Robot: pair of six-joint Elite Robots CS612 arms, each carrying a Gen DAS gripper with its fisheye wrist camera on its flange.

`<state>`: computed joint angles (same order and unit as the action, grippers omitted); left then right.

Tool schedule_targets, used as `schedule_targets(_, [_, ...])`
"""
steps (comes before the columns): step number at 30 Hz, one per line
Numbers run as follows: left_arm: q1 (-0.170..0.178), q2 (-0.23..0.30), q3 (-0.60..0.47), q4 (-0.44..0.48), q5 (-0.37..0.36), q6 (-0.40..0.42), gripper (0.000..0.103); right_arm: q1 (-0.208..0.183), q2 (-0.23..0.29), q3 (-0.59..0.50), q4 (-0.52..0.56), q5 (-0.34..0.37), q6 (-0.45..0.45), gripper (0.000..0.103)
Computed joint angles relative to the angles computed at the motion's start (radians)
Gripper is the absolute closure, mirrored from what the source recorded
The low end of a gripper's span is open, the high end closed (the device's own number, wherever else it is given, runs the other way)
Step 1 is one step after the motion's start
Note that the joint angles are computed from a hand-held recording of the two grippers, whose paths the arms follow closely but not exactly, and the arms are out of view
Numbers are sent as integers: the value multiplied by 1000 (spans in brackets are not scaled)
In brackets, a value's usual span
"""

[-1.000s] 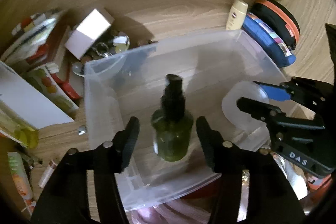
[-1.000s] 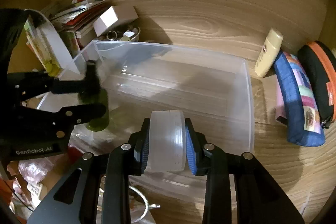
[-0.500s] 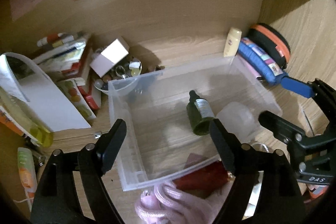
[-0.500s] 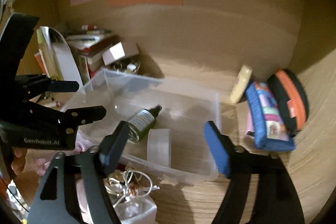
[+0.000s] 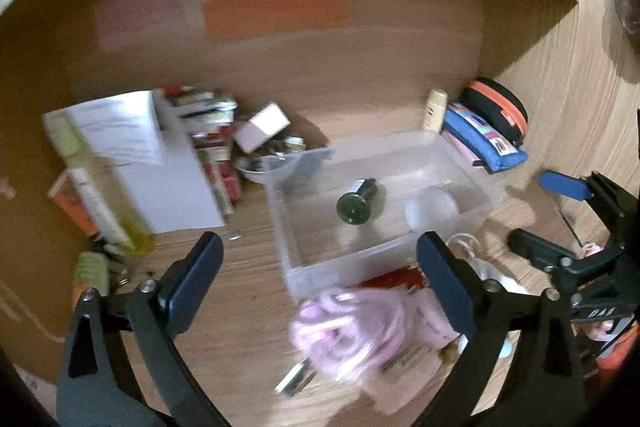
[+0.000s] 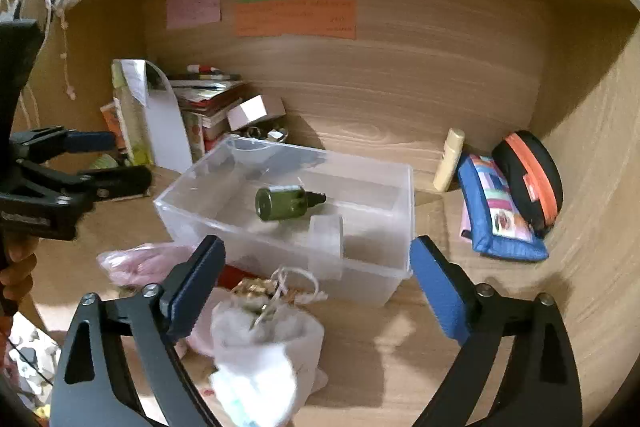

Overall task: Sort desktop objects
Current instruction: 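Move both grippers back toward the remaining clutter, then grasp the small white box with the left gripper while the right grasps the white cloth pouch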

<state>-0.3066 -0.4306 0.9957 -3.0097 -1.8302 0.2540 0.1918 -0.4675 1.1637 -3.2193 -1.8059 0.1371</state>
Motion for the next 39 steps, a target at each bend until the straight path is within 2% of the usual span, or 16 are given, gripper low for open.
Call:
schedule_targets(3, [11,-20,46,-25,0,-12,4,2,-16,42,-40,17,2,8])
schedule_targets(7, [24,-31,78,-3,-5,-29,4,10,-33,77,-44,1,13,7])
schedule_targets(13, [39,-28,108,35,-1,-9,4,10,-49,122,-11,25,45,7])
schedule_targets(21, [45,-2,109,109,26,9,6,12,-35,111,88,58,46,7])
schedule_targets(25, [44,16,87,154,29,15,24,12,-20,86,130,68,41,8])
schedule_targets(28, [42,28,71,174,35,23,27,10,-7,63,161,82,35,9])
schedule_targets(33, [35,43,45,193,41,53,40,7,12,23,203,101,26,23])
schedule_targets(38, [31,59,12,226,32,62,57,-2,23,-2,219,158,18,23])
schedule_targets(39, [31,62,7,228,28,58,57,-2,25,-5,221,164,14,24])
